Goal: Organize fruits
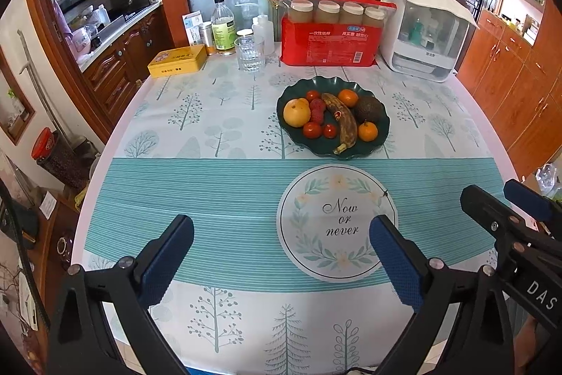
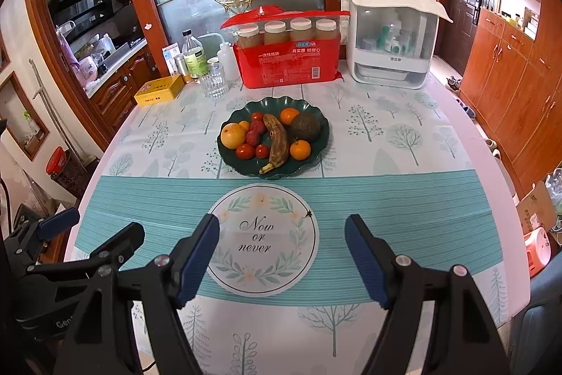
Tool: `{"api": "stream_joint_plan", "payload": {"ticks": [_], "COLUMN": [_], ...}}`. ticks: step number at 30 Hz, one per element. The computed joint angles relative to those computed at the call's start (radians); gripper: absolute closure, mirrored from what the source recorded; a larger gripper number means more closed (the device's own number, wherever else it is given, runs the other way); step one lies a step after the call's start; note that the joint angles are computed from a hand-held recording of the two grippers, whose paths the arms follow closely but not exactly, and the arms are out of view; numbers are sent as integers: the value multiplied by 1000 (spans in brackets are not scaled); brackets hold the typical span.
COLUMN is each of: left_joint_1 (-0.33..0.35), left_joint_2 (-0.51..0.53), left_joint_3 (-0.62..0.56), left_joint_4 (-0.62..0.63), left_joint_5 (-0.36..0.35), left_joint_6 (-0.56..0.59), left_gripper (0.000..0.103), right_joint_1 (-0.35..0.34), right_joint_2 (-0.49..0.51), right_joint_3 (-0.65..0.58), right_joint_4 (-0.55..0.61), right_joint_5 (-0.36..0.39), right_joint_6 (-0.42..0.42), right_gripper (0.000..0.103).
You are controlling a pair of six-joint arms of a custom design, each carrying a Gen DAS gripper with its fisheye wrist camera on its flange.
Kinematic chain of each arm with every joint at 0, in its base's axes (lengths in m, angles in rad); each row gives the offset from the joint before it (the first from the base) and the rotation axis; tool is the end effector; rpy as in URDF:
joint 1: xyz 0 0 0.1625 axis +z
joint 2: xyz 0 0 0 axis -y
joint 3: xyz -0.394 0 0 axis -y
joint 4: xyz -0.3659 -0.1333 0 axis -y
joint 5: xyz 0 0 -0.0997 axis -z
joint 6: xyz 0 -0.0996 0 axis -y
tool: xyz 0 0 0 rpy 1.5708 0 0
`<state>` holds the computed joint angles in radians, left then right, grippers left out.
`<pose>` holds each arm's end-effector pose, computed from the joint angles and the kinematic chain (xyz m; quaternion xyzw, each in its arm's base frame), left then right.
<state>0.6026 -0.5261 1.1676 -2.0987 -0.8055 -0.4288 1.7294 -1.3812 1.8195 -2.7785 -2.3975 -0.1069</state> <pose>-0.4825 -0.5775 0.0587 0.2672 0.8871 -0.1994 0.3193 0.1420 -0.5081 0.4151 -0.0371 -0.8613 0.3532 0.3633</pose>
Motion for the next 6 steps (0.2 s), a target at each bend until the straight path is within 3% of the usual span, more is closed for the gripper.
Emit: {"api": "stream_joint_plan", "payload": {"ticks": [6], "left_joint_1": [-1], "left_joint_2": [1], "left_joint_3": [-1], "left_joint_4": [9], "left_joint_5": [3], "left_joint_6": [-1], "left_gripper": [4], "right_joint_1": [-1], "right_joint_2": [1], "right_joint_3": [1], "right_joint_4": [0], "right_joint_5": [2], "right_joint_6": [3], "right_gripper": [29]}}
